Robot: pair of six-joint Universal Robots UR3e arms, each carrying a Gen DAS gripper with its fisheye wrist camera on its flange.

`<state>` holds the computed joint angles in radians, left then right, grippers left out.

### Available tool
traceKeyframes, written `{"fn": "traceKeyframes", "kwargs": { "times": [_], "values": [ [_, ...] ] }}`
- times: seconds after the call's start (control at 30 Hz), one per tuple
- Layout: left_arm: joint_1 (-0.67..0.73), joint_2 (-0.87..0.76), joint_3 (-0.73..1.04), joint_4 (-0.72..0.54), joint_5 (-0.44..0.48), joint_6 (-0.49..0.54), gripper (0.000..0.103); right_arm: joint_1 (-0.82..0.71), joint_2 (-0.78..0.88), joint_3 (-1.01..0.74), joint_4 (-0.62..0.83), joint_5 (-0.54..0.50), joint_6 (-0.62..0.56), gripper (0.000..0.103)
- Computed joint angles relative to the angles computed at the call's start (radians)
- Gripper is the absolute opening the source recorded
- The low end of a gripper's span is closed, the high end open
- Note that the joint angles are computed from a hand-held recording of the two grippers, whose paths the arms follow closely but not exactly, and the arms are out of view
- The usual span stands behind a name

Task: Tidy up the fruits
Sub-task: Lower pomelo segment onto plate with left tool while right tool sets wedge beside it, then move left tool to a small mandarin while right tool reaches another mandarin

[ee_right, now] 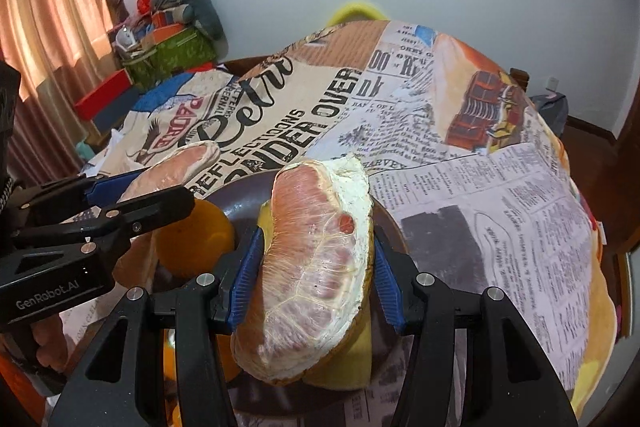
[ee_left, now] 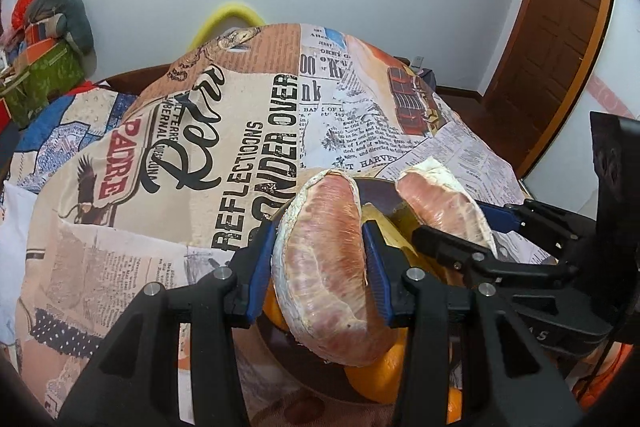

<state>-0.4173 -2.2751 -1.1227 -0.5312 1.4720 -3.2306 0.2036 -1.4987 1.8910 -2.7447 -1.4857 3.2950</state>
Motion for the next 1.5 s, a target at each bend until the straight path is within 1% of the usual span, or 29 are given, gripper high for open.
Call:
{"fn": "traceKeyframes", "kwargs": {
  "times": [0.1, 0.27, 0.33, 0.4, 0.5, 0.7, 0.9, 1.13, 1.23, 1.33, 1.4, 1.5],
  "values": [
    [0.007, -0.020, 0.027, -0.020, -0.027, -0.002, 0.043, -0.004, 0.012, -0.008, 0.005, 0.008, -0.008, 0.050],
    [-0.007, -0.050, 0.072, -0.045, -0.014, 0.014, 0.043, -0.009, 0.012, -0.010, 0.010, 0.021, -0.016, 0.050],
    [-0.006, -0.056, 0.083, -0.056, -0.018, 0.012, 0.043, -0.010, 0.005, -0.006, 0.004, 0.012, -0.023, 0.049],
    [-0.004, -0.050, 0.077, -0.051, -0.015, 0.002, 0.043, -0.016, -0.012, 0.004, -0.002, 0.022, -0.034, 0.049],
    [0.008, -0.022, 0.050, -0.040, -0.048, -0.004, 0.043, -0.013, -0.032, 0.007, 0.009, 0.012, -0.046, 0.049],
    [-0.002, 0.042, -0.009, -0.012, -0.029, 0.000, 0.043, -0.005, -0.082, 0.028, 0.018, 0.004, -0.040, 0.049],
    [-0.010, 0.146, -0.122, 0.025, -0.012, 0.009, 0.043, 0.011, -0.154, 0.049, 0.039, -0.023, -0.019, 0.049],
    [-0.017, 0.298, -0.301, 0.071, 0.016, 0.020, 0.044, 0.054, -0.251, 0.077, 0.078, -0.069, 0.020, 0.049],
    [-0.022, 0.358, -0.376, 0.084, 0.036, 0.024, 0.046, 0.078, -0.293, 0.093, 0.097, -0.090, 0.040, 0.050],
    [-0.022, 0.410, -0.449, 0.095, 0.044, 0.019, 0.047, 0.103, -0.332, 0.116, 0.109, -0.114, 0.059, 0.054],
    [-0.016, 0.447, -0.505, 0.096, 0.038, 0.013, 0.049, 0.124, -0.359, 0.138, 0.115, -0.132, 0.076, 0.055],
    [-0.014, 0.487, -0.573, 0.097, 0.033, 0.006, 0.049, 0.148, -0.399, 0.175, 0.131, -0.148, 0.098, 0.056]
  ]
}}
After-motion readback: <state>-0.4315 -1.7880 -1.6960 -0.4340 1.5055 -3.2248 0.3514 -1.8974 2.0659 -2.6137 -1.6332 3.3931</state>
